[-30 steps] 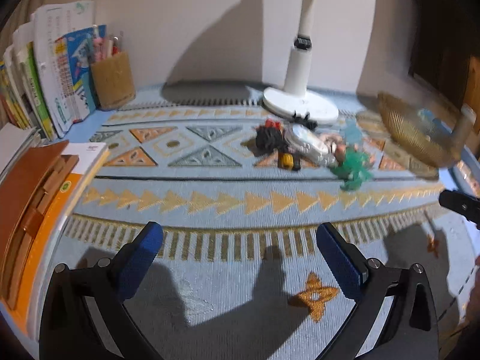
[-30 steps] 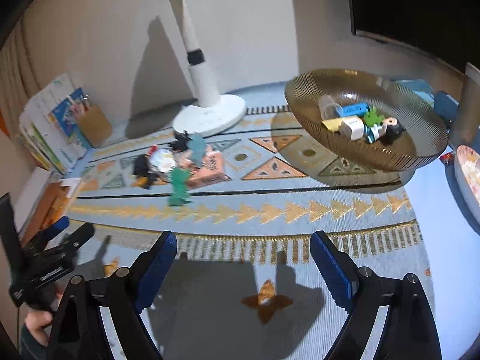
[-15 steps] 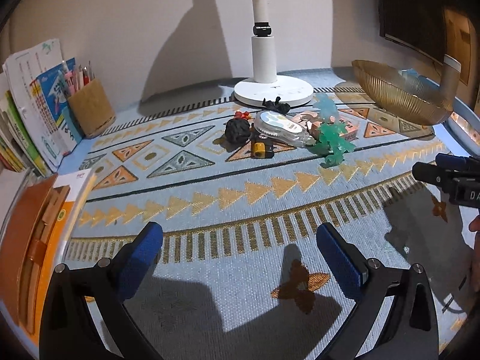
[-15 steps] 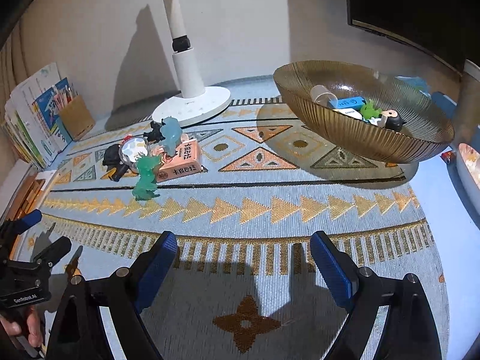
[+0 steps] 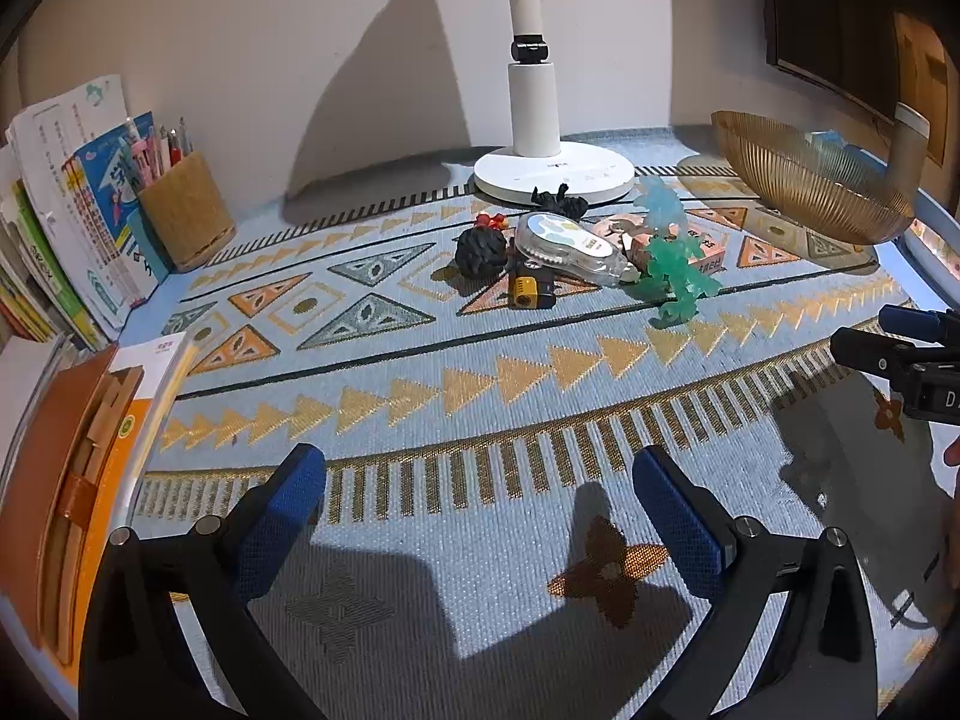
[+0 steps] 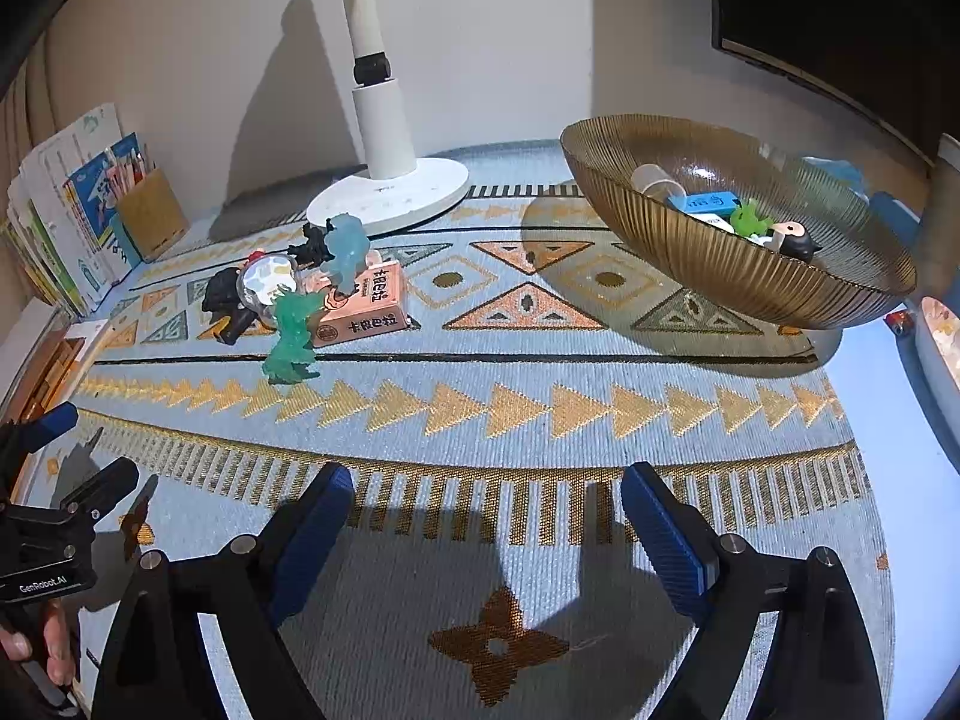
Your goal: Organize rigid objects
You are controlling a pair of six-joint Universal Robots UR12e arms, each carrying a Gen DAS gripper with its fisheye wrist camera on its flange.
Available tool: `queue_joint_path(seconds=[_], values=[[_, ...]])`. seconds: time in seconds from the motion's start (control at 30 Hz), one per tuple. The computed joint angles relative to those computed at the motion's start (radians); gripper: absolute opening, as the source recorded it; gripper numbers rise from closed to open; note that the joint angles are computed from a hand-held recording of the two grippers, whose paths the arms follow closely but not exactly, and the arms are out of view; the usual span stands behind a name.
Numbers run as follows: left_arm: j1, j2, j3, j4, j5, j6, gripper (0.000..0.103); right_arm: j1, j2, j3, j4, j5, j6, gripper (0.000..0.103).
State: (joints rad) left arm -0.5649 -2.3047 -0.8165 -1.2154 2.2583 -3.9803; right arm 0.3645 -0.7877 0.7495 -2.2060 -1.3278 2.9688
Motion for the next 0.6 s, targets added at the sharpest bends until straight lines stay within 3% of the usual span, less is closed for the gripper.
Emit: queue_joint_path(seconds=[0.6], values=[[0.001,-0.002,0.003,-0.004,-0.006,0.003,0.102,0.002,0.008,-0.017,0.032,-0.006,-0.003,0.091]])
